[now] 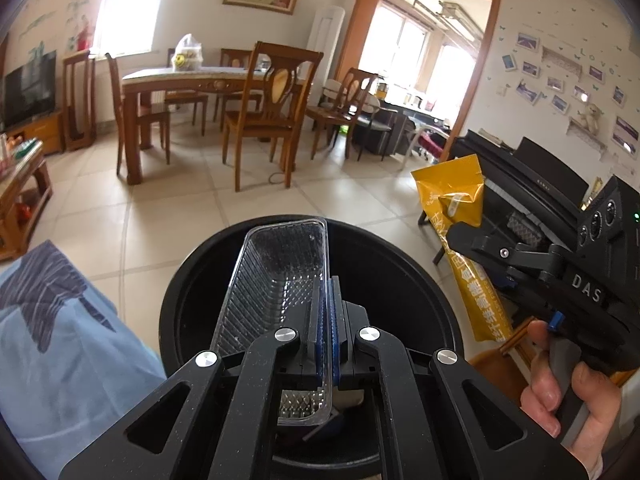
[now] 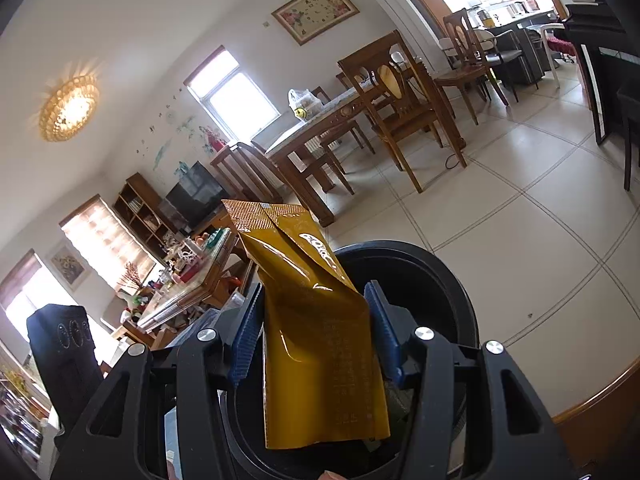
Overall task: Collect trash
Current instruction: 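Carry the tray and foil packet over the black bin and open both tools, then grasp the blue stick packet with the left tool while the right tool grasps the clear plastic cup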
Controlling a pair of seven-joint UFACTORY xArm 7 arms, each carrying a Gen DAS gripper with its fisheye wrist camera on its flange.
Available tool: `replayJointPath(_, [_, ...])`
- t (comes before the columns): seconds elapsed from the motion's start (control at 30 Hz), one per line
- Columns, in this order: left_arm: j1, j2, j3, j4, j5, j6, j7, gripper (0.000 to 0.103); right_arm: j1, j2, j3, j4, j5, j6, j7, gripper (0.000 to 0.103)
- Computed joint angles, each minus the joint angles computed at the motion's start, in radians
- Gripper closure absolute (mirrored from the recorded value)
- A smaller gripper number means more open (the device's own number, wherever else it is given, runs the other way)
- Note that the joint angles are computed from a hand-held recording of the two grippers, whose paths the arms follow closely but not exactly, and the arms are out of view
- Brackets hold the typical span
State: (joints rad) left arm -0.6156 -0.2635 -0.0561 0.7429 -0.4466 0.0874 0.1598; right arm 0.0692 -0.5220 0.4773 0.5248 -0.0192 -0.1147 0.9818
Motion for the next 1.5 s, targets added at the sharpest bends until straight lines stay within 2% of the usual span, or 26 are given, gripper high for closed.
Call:
replayJointPath(0.03, [0.019, 0.006, -0.014, 0.003, 0.015, 0.002, -0.02, 0.098, 0.005, 0.003, -0.004, -0.002, -0.001, -0.001, -0.002, 0.047])
replayJointPath(0.07, [0.04, 0.0, -0.032, -0.004, 0.034, 0.008, -0.045, 0.087, 0.009, 0.006, -0.005, 0.001, -0.001, -0.003, -0.002, 0.039])
replayJointPath(0.1, [0.064, -0.003, -0.05, -0.006, 0.058, 0.014, -0.077, 0.062, 0.01, 0.006, -0.003, 0.003, 0.002, -0.005, 0.001, 0.03])
replayJointPath(0.13, [0.086, -0.011, -0.066, -0.014, 0.083, 0.013, -0.106, 0.045, 0.002, 0.004, 0.006, 0.002, 0.004, -0.008, 0.006, 0.015])
replayJointPath(0.17, [0.143, -0.024, -0.113, -0.03, 0.137, -0.006, -0.169, 0.023, -0.004, 0.003, 0.015, 0.004, 0.005, -0.008, 0.01, 0.013])
replayJointPath(0.2, [0.179, -0.039, -0.142, -0.049, 0.18, -0.032, -0.214, 0.02, 0.006, 0.007, 0.008, 0.007, 0.002, -0.007, 0.004, 0.013])
replayJointPath(0.33, [0.191, -0.085, -0.136, -0.077, 0.253, -0.023, -0.27, 0.02, -0.002, 0.008, 0.029, 0.025, -0.007, 0.006, 0.003, 0.013])
replayJointPath(0.4, [0.231, -0.131, -0.165, -0.102, 0.31, -0.012, -0.316, 0.013, -0.002, 0.012, 0.037, 0.035, -0.011, 0.01, 0.006, 0.013])
replayJointPath(0.5, [0.263, -0.193, -0.183, -0.13, 0.37, 0.006, -0.371, 0.01, -0.011, 0.012, 0.054, 0.055, -0.026, 0.028, 0.006, 0.013])
replayJointPath(0.7, [0.275, -0.339, -0.175, -0.185, 0.424, 0.076, -0.435, 0.01, -0.026, 0.017, 0.083, 0.093, -0.062, 0.054, 0.012, 0.011])
replayJointPath(0.8, [0.303, -0.434, -0.193, -0.226, 0.455, 0.109, -0.466, 0.01, -0.027, 0.02, 0.096, 0.108, -0.082, 0.063, 0.015, 0.011])
replayJointPath(0.97, [0.321, -0.591, -0.188, -0.285, 0.497, 0.174, -0.475, 0.007, -0.049, 0.035, 0.152, 0.16, -0.125, 0.097, 0.031, 0.011])
replayJointPath(1.13, [0.296, -0.744, -0.118, -0.354, 0.486, 0.254, -0.444, 0.007, -0.062, 0.1, 0.215, 0.246, -0.201, 0.136, 0.038, 0.011])
replayJointPath(1.3, [0.339, -0.952, -0.014, -0.446, 0.469, 0.388, -0.376, 0.007, -0.074, 0.22, 0.319, 0.359, -0.322, 0.186, 0.057, 0.011])
replayJointPath(1.37, [0.401, -1.035, 0.051, -0.474, 0.471, 0.452, -0.327, 0.007, -0.081, 0.294, 0.372, 0.417, -0.382, 0.213, 0.071, 0.011])
replayJointPath(1.5, [0.594, -1.118, 0.236, -0.488, 0.491, 0.555, -0.198, 0.007, -0.082, 0.472, 0.479, 0.541, -0.592, 0.307, 0.137, 0.011])
